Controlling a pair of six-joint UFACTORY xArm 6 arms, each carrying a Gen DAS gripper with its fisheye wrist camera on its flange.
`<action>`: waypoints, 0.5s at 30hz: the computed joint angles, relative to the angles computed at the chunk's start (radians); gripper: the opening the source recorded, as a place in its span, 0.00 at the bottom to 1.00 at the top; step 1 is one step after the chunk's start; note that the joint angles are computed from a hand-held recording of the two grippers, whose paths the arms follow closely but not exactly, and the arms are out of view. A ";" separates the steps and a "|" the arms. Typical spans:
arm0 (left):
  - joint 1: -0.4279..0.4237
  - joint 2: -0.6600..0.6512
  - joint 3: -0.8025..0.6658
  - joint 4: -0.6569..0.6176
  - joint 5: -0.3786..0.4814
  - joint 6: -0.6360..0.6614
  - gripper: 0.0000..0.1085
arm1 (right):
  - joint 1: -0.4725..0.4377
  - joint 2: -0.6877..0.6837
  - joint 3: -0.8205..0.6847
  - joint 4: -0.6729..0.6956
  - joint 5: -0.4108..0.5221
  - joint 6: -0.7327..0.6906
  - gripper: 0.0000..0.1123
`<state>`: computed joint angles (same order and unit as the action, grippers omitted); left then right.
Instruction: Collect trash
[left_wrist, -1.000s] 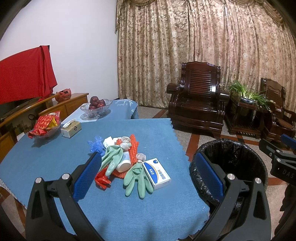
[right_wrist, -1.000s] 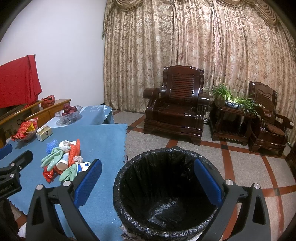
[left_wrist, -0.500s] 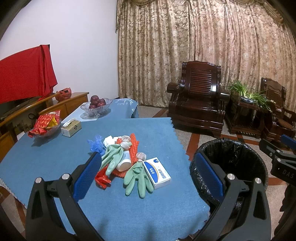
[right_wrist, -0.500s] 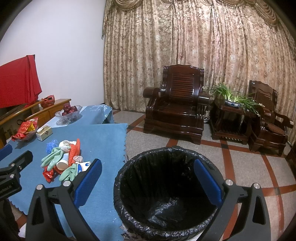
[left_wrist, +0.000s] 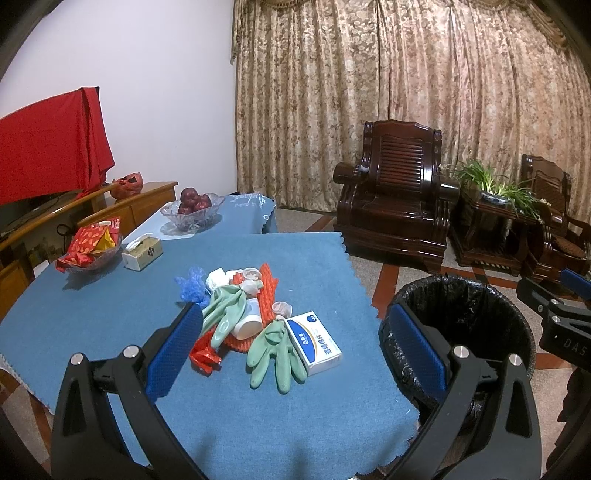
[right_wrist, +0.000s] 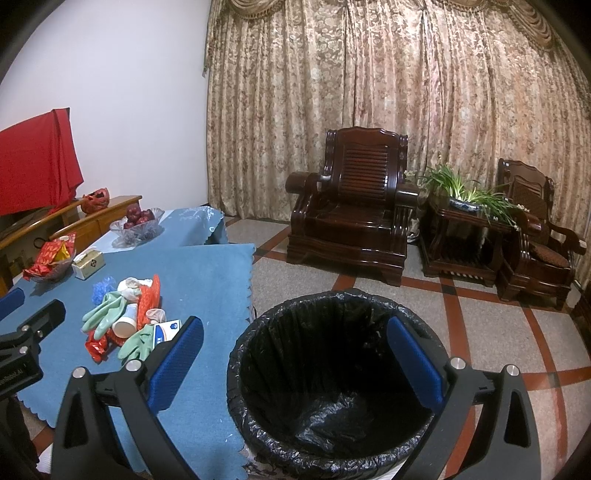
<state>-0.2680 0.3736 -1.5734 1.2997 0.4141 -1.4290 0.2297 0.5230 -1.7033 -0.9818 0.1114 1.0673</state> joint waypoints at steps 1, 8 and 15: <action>0.000 0.000 0.000 0.000 0.000 0.000 0.90 | 0.001 -0.001 -0.001 0.012 0.002 -0.011 0.87; 0.006 0.012 -0.003 0.010 -0.008 -0.012 0.90 | 0.001 0.013 -0.010 -0.028 -0.001 0.029 0.87; 0.022 0.010 0.027 0.054 -0.030 -0.065 0.90 | 0.007 0.031 -0.015 -0.090 -0.005 0.091 0.87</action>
<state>-0.2457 0.3840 -1.5463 1.3537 0.3845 -1.4941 0.2364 0.5536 -1.7180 -1.0713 0.1065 1.1587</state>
